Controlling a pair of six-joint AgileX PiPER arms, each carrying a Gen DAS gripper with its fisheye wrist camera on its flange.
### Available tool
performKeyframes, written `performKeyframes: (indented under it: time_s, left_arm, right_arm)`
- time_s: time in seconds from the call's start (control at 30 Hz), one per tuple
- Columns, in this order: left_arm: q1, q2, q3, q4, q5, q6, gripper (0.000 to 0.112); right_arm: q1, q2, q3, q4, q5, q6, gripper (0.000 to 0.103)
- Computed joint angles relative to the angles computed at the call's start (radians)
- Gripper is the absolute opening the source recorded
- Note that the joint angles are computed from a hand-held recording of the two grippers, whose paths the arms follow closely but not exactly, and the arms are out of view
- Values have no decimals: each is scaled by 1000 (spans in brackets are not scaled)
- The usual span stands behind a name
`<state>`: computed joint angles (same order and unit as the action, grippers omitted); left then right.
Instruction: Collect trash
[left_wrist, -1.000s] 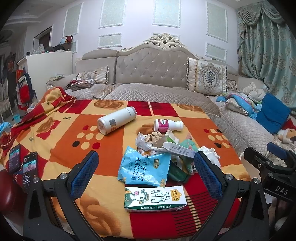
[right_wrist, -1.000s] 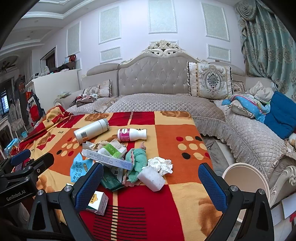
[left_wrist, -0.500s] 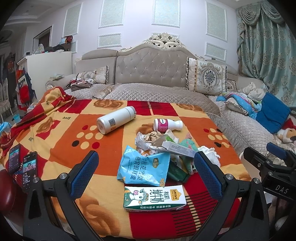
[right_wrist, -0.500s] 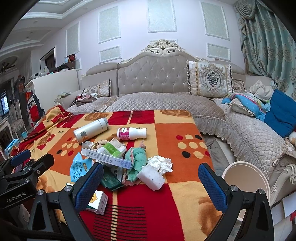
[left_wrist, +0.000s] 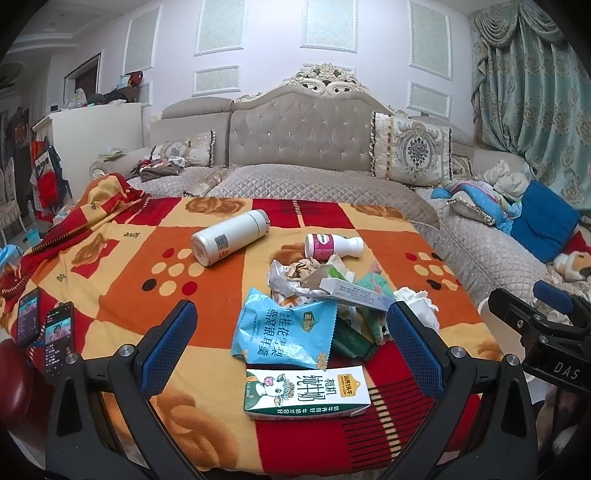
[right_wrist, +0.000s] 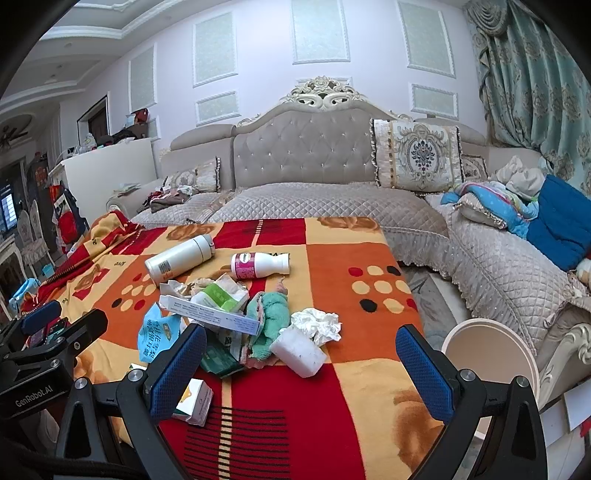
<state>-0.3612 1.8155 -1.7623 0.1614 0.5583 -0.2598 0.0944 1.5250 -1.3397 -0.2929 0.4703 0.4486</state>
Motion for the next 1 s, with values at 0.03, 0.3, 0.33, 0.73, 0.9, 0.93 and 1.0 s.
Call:
performKeyframes:
  time_s: [0.03,0.3,0.33,0.73,0.9,0.93,1.0]
  left_arm:
    - [1,1,0,0,0,0,102]
    - [-1,0,3,0,-3,-3,102]
    - [-1,0,3,-1,-2,-1,102]
    - [-5,-3,15,0,-8,-6,102]
    - [-13,-3,24,7,-12,-13,102]
    - [-14,-4,25,7,-12,-13,102]
    - [-16,-5,28,12,-14,-18,102]
  right_arm:
    - [-2,-1,2,5,-1,-3,102]
    - [-5,2,-7,21,8,-18,102]
    - [-4,2,-8,21,9,-19,102]
    - [2,4,-11,20,19,-13,102]
    - [0,4,-11,24,18,-18,102]
    - [1,4,-11,25,18,-19,102]
    - [1,5,-12,24,20,-18,102]
